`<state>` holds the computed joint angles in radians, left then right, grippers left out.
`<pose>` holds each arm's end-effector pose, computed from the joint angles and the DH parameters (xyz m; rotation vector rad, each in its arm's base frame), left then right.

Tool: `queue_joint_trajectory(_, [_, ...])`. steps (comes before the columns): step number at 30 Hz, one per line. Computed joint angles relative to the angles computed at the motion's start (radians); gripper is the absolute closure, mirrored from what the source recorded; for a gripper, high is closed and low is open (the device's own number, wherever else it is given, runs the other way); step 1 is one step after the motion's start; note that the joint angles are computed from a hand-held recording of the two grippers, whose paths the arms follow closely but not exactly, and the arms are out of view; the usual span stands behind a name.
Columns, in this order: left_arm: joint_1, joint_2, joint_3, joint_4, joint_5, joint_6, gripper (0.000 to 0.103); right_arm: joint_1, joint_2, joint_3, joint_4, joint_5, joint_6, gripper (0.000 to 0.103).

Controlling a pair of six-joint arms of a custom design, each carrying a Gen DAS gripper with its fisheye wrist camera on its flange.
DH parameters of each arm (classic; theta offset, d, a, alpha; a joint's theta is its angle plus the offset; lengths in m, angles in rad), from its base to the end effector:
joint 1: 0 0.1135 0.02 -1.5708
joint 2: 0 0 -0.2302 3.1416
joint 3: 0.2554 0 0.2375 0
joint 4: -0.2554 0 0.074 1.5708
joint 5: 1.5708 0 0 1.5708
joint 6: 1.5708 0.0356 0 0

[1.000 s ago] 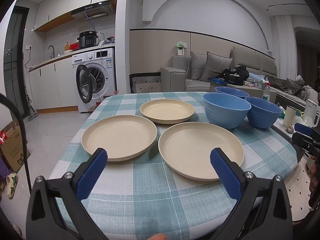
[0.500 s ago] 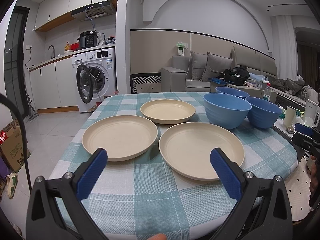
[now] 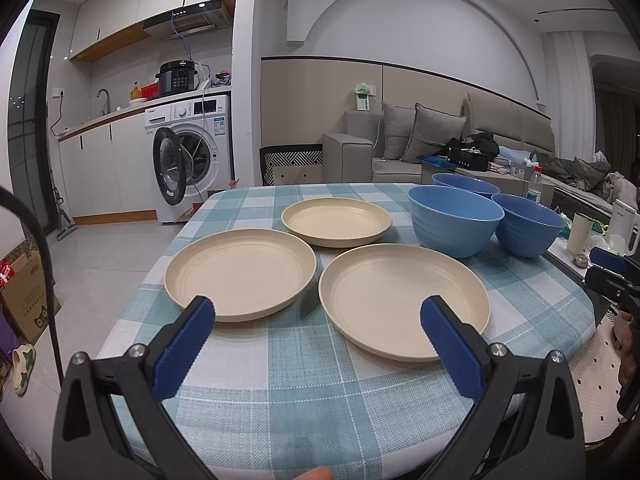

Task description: Organize plates and bowls

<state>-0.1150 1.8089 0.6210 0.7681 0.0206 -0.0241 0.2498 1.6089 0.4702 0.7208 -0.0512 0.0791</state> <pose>0.3137 -0.0370 0.1018 0.1038 1.9895 -0.1103 0.2705 0.0709 0.1155 -0.2034 1.9873 0.2630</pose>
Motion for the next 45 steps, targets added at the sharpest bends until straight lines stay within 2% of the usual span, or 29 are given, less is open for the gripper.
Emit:
queue_joint_trajectory(25, [0.000,-0.001,0.003,-0.013,0.003,-0.002,0.000,-0.013,0.007,-0.003,0.021,-0.006,-0.002,0.000])
queue_joint_trajectory(37, [-0.010,0.004,0.020,-0.017,0.009,0.010,0.000,-0.041,0.004,0.019,-0.012,-0.037,0.010,0.000])
queue_joint_trajectory(45, [-0.009,-0.006,0.056,-0.069,0.012,0.022,0.000,-0.036,-0.014,0.034,-0.038,-0.036,-0.004,0.000])
